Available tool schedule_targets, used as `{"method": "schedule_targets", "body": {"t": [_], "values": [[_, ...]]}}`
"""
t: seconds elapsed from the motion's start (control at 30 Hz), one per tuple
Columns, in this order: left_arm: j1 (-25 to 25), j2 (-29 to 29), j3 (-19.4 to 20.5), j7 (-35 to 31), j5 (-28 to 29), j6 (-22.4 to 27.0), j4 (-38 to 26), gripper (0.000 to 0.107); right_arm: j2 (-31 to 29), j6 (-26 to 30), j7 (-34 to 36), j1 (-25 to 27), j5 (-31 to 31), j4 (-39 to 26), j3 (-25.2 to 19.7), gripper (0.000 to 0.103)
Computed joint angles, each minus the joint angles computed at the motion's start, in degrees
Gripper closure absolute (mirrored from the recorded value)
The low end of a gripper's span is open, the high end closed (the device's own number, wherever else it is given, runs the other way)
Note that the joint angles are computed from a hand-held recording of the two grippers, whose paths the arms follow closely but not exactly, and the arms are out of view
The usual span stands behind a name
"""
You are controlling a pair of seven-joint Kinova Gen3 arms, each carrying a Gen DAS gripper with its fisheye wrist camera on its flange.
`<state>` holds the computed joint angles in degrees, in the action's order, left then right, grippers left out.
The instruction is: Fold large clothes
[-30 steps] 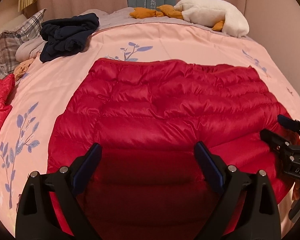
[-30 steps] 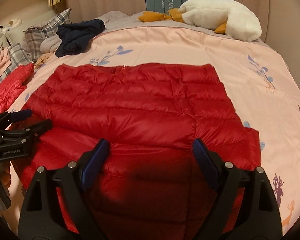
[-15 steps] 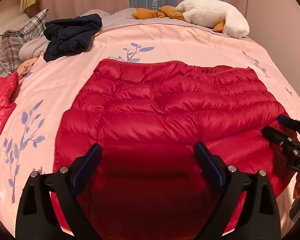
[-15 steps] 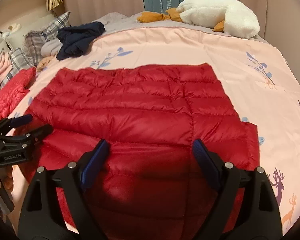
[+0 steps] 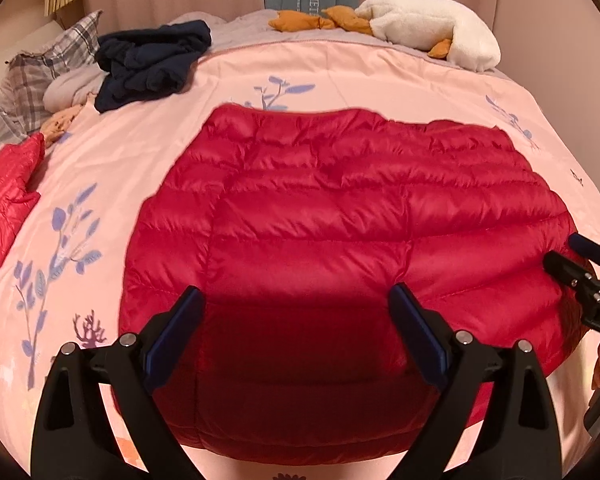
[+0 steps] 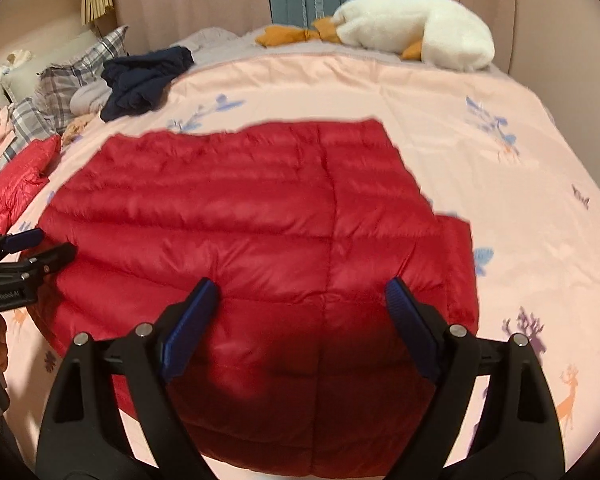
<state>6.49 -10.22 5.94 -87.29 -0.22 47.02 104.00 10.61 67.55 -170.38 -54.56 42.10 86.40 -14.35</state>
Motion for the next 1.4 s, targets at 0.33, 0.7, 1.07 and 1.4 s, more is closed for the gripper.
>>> {"method": "schedule_targets", "body": {"t": [0.33, 0.7, 1.07, 1.4], "values": [[0.0, 0.1, -0.3, -0.2, 0.4, 0.6, -0.2, 0.013, 0.1, -0.5, 0.8, 0.5, -1.8, -0.2, 0.3, 0.014], [-0.5, -1.1, -0.8, -1.3, 1.1, 1.3, 0.5, 0.013, -0.5, 0.0, 0.2, 0.6, -2.5, 0.1, -0.2, 0.014], [-0.9, -1.9, -1.4, -2.6, 1.7, 1.4, 1.1, 0.013, -1.5, 0.5, -1.1, 0.5, -2.7, 1.1, -0.9, 0.014], [-1.3, -2.8, -1.8, -3.5, 2.5, 1.5, 1.9, 0.013, -1.7, 0.8, -1.5, 0.7, -2.8, 1.4, -1.4, 0.014]]}}
